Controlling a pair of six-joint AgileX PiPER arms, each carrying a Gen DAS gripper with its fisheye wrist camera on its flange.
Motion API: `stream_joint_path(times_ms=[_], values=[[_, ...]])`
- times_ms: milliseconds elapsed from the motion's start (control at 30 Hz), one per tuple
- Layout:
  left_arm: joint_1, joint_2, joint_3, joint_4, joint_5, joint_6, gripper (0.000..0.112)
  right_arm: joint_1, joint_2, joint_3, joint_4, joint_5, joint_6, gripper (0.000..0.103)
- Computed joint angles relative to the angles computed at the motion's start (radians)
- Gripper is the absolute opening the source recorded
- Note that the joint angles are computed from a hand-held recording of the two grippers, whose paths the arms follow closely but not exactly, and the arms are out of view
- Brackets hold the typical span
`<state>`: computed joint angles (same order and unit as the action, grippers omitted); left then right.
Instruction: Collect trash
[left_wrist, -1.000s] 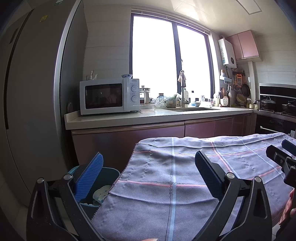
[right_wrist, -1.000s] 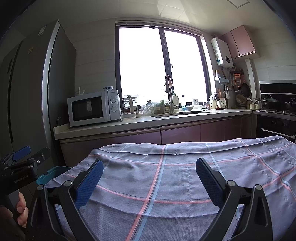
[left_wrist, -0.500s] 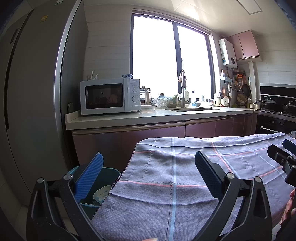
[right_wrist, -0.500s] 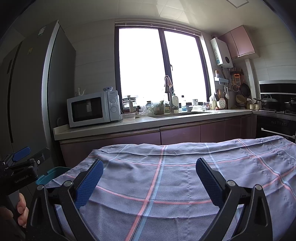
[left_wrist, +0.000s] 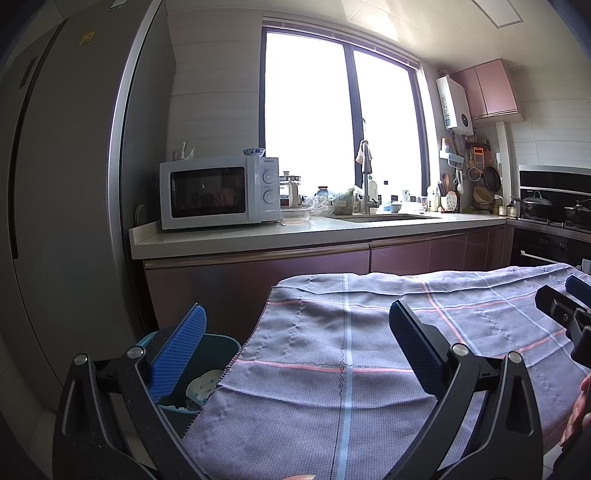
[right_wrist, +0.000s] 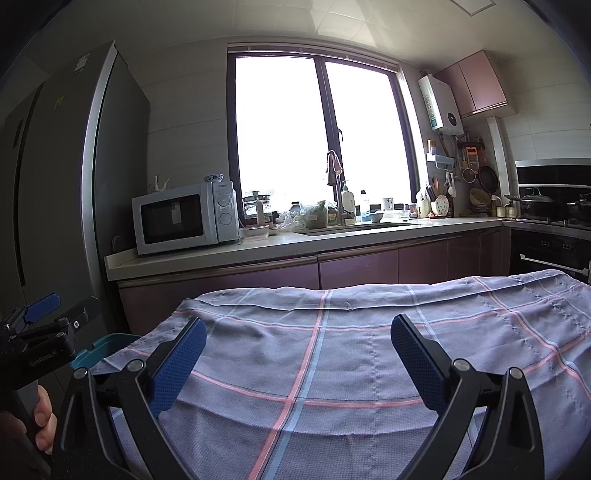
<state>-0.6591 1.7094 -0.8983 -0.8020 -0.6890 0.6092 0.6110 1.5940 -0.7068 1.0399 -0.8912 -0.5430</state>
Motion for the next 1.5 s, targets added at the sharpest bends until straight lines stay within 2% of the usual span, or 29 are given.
stream_joint_path(times_ms=[1100, 1367, 1433, 1500], values=[[0.009, 0.008, -0.008, 0.011, 0.005, 0.008, 0.097, -0.007, -0.001, 0.008, -0.003, 0.0, 0.011, 0.097], [-0.007, 0.019, -0.024, -0.012, 0.005, 0.057, 0.097, -0.021, -0.001, 0.019, -0.012, 0.004, 0.028, 0.097], [-0.003, 0.025, -0.045, -0.029, 0.039, 0.077, 0.097, -0.032, -0.008, 0.026, -0.022, 0.014, 0.032, 0.097], [0.019, 0.034, -0.094, -0.066, 0.133, 0.117, 0.097, -0.051, -0.022, 0.032, -0.014, 0.025, 0.006, 0.097]])
